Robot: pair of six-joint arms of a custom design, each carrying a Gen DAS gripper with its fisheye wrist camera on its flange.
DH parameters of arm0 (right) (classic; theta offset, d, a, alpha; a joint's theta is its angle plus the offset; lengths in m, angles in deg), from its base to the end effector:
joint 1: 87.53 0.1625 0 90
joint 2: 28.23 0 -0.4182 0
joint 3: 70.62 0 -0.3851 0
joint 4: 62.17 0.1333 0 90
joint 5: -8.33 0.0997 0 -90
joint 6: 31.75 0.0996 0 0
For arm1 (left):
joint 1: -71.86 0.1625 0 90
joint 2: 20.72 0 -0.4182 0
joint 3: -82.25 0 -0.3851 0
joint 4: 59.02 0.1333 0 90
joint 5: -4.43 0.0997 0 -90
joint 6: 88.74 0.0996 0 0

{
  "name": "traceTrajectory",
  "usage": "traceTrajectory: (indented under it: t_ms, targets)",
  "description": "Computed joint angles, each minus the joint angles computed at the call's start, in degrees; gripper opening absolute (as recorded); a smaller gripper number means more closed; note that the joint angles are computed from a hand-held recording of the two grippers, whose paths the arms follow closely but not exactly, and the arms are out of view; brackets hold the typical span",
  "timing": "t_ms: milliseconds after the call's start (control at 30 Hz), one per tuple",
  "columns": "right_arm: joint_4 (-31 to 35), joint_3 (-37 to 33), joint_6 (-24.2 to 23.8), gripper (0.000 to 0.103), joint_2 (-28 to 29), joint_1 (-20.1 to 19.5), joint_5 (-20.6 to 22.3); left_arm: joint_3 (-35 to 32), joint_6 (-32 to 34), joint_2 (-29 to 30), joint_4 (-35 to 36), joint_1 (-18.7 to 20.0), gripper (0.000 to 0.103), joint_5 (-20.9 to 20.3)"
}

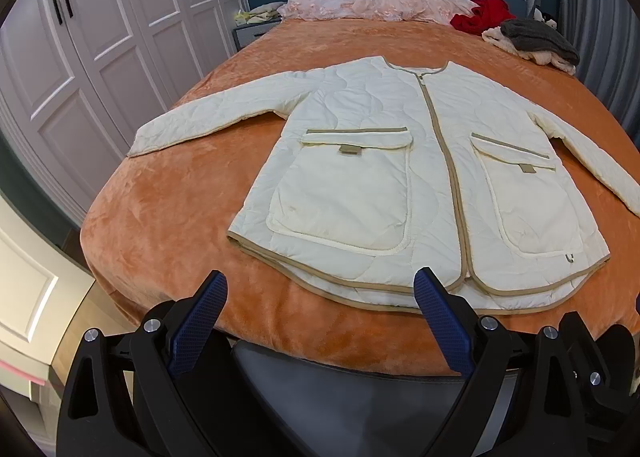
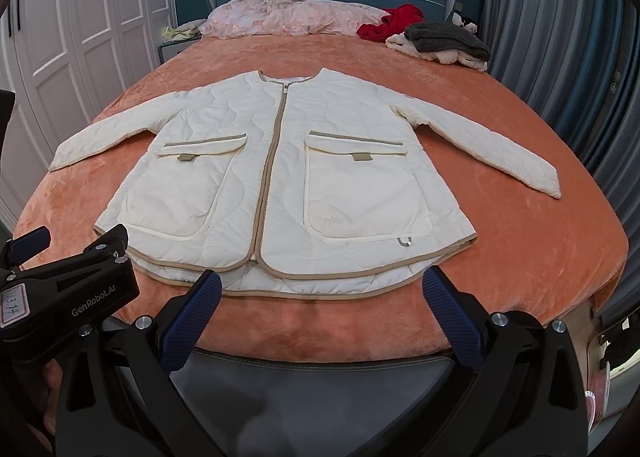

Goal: Fold large clothes

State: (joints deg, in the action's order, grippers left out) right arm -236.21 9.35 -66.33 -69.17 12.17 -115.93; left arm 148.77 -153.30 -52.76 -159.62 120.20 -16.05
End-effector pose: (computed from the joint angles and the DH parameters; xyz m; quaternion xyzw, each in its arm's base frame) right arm 0.2014 -0.7201 0.2063 0.2283 -0.8603 0.2986 0.3445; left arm -0.3286 -0.7102 0.0941 -0.0440 0.8112 -0.3441 0.4708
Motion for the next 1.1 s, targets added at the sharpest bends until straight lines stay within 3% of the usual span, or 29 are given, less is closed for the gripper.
traceTrajectory:
  t_ms: [1100]
  targets:
    - [-0.4, 0.2, -0.4, 0.098, 0.2, -0.1, -0.2, 1.6, 1.2, -0.8, -2.4, 0.3, 0.092, -0.2]
